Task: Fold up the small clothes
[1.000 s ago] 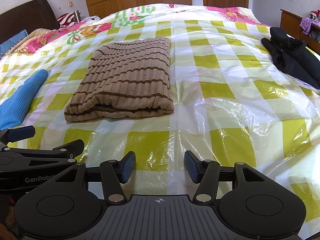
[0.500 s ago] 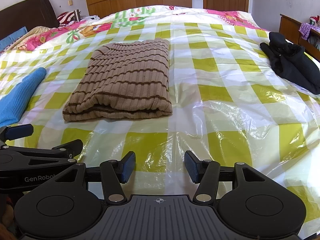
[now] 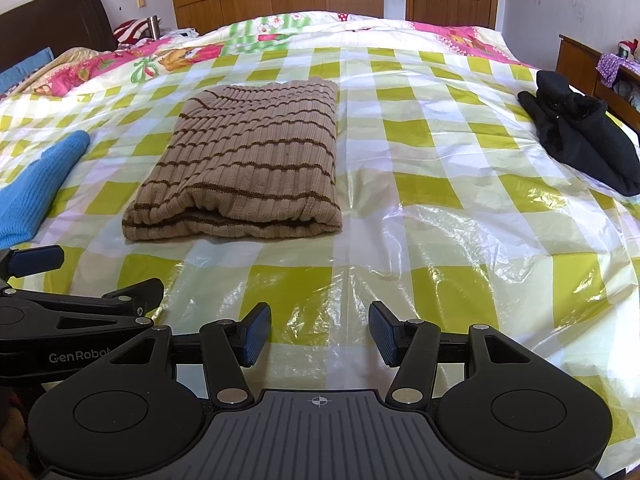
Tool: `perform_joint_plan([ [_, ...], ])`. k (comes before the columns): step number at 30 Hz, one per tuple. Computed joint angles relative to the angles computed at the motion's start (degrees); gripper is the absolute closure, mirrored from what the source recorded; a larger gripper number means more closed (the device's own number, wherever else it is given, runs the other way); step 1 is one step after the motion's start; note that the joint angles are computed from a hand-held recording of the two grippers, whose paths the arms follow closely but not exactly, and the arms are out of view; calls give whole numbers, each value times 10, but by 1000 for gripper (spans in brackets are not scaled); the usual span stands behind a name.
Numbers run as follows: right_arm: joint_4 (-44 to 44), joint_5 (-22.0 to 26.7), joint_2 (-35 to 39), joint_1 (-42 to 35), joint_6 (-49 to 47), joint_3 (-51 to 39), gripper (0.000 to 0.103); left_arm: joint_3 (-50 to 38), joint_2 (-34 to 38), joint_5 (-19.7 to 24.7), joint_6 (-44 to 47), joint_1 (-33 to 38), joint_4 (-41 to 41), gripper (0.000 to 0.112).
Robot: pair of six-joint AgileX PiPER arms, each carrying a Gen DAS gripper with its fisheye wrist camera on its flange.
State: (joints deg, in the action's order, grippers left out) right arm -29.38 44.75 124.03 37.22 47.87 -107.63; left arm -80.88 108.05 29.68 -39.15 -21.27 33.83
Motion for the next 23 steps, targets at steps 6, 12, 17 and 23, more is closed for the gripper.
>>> perform_joint_plan([
  [6,-1,3,1,1,-1,-3,49,0,0,1,-2,-1,3,9],
  [12,-6,16,7,3,-3,-15,49,-1,2,3,-5,-2,6,9],
  [17,-13,35,16,8,-6,-36,49,-2,2,2,-6,1,3,9],
  [23,-24,46,23,12,-6,-51,49,-2,1,0,-1,3,-3,9],
])
